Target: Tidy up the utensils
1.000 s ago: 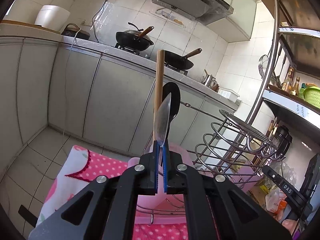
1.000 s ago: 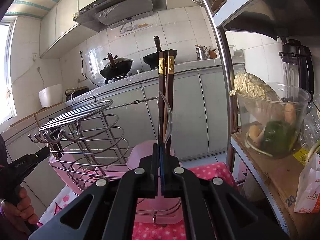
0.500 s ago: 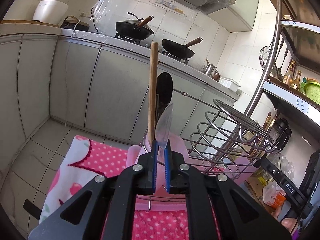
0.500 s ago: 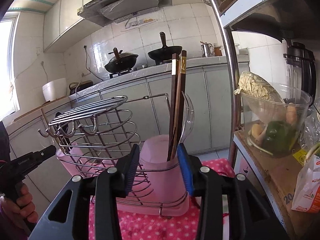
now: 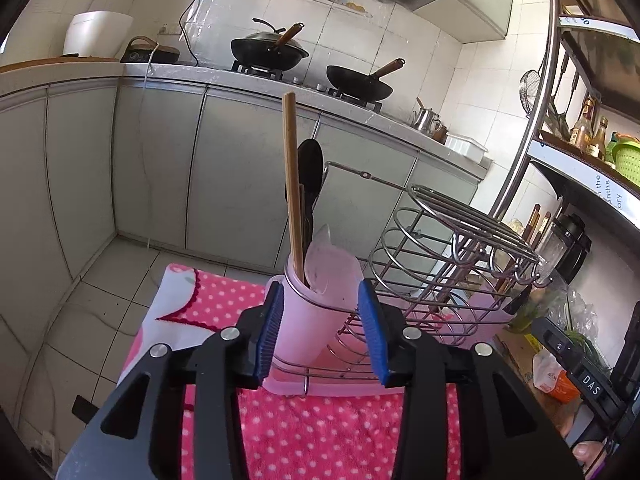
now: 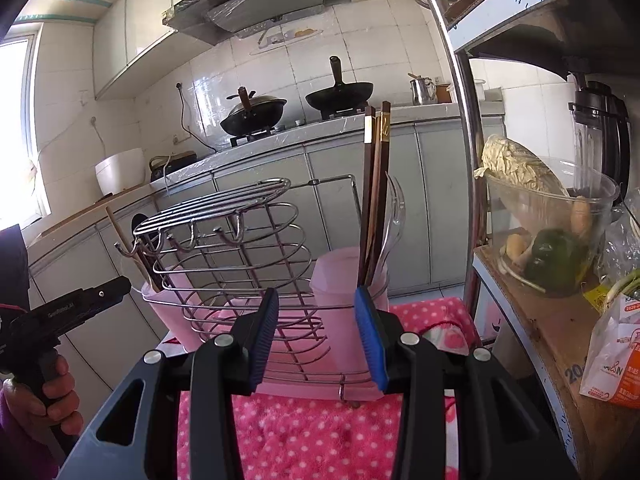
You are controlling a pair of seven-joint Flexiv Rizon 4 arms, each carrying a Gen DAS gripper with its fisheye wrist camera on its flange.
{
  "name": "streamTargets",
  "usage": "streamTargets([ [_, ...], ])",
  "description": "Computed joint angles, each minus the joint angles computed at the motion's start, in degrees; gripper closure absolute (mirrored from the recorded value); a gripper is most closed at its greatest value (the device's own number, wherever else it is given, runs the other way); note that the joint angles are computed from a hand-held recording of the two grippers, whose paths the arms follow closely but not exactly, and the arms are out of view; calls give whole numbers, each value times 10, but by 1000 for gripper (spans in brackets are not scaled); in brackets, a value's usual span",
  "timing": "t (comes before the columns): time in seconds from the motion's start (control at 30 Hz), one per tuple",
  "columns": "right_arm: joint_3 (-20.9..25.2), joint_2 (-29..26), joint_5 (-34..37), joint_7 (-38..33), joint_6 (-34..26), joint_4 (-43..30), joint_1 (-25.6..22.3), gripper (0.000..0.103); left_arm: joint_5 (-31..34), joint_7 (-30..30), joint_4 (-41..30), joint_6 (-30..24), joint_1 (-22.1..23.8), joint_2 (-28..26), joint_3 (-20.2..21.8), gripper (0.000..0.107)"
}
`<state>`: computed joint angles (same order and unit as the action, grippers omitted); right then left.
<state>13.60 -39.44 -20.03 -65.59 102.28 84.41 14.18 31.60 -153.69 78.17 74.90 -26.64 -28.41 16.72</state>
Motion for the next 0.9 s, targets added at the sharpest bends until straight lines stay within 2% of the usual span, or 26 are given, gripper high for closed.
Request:
streamTargets([
  [0.37,54,26,-1,-1,-17,48,-36,64,7,39,5,-95,-3,27,-43,61],
  [0.67,93,49,23,-29,-73,78,-51,64,27,42,16,-125,-6,44,-72,60],
  [0.9,75,77,53,-59,-79,104,-26,63,42,41,24,-150,-12,57,-89,60],
])
